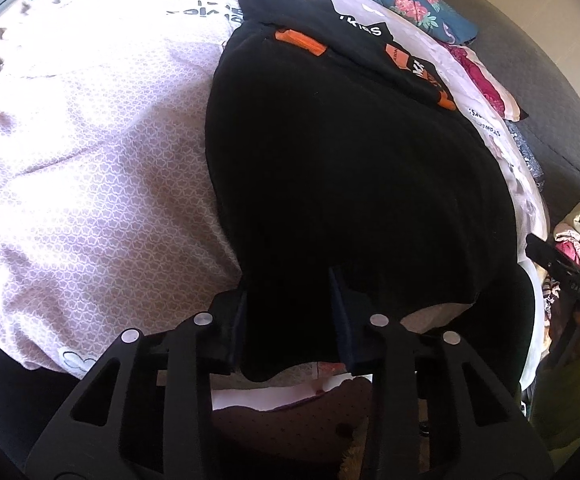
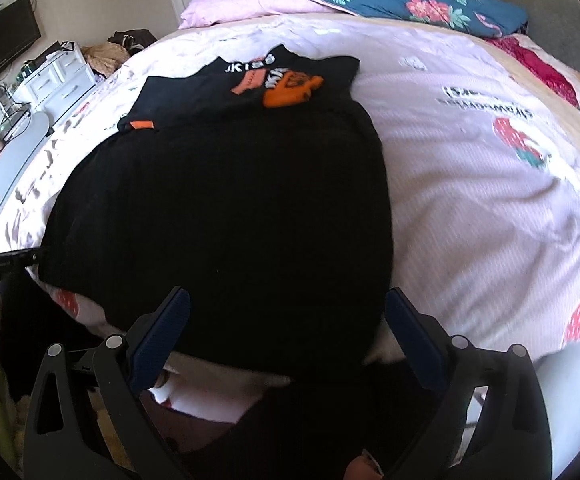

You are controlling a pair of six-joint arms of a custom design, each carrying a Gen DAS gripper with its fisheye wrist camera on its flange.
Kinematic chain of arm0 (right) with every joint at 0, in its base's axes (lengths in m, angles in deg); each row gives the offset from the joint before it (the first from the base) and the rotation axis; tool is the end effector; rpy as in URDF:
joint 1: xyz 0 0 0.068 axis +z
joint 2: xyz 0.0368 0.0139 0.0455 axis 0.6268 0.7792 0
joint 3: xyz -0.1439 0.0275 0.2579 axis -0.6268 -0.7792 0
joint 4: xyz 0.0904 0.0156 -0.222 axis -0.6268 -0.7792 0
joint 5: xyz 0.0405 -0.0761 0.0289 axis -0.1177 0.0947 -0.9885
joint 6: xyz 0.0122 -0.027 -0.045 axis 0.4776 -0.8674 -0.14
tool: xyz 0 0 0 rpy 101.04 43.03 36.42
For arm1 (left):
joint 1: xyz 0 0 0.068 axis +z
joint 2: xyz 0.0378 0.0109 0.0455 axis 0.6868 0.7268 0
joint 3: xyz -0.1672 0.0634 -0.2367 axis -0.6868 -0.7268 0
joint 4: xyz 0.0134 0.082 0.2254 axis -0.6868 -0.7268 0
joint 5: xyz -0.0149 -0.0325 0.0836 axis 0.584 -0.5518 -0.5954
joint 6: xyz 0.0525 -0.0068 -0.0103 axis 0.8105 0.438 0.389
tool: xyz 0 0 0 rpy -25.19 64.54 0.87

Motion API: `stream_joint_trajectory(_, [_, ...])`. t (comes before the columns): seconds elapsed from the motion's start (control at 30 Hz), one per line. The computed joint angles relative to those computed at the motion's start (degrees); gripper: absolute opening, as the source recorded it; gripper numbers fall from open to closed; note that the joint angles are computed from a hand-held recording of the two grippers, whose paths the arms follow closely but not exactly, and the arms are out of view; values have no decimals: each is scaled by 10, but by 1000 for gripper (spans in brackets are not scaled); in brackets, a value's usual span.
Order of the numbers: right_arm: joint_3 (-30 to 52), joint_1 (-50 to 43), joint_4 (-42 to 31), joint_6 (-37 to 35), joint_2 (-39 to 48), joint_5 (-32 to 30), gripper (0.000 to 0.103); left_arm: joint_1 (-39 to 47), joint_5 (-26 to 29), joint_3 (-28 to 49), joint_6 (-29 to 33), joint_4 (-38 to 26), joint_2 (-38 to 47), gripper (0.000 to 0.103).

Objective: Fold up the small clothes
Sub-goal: 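Grasp the black shirt's hem with both grippers, then lift the hem with both grippers and fold it over toward the collar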

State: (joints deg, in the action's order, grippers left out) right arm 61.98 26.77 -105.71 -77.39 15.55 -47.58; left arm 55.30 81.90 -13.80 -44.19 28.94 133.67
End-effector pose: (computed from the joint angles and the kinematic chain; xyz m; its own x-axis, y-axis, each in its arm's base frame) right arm 0.2056 -0.0282 0.1893 -0.8172 -0.2542 -0.5173 -0.3937 0.9017 0.1789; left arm 0.1674 0.0225 0.1341 -0.8778 -0.2836 -0.3860 -0.1373 0.9210 -0.3645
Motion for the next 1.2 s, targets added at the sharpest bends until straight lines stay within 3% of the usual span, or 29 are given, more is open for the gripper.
stream_joint_trajectory(0.2, [7,-42,-24,-37,33,-2,69,4,4,3,0,1,4,27])
stream_joint_trajectory(0.43, [10,-35,-7,-25,82,6,54,14,8,2,12,2,7,27])
stream_joint_trajectory(0.53, [3,-29,12,-22,80,20,37,14,7,3,11,3,8,27])
stream_joint_trajectory(0.57, [3,-30,14,-24,78,22,25,12,3,4,11,2,6,25])
stream_joint_trajectory(0.6, [5,-34,14,-27,74,17,12,9,-1,4,10,3,4,19])
stream_joint_trajectory(0.67, [19,-55,-12,-46,66,-21,4,8,-6,6,10,6,0,9])
stream_joint_trajectory(0.93, [67,-73,-48,-44,20,-92,4,31,9,35,36,-37,-56,3])
stream_joint_trajectory(1.2, [118,-79,-29,1,2,-147,4,83,43,88,57,-93,-117,3])
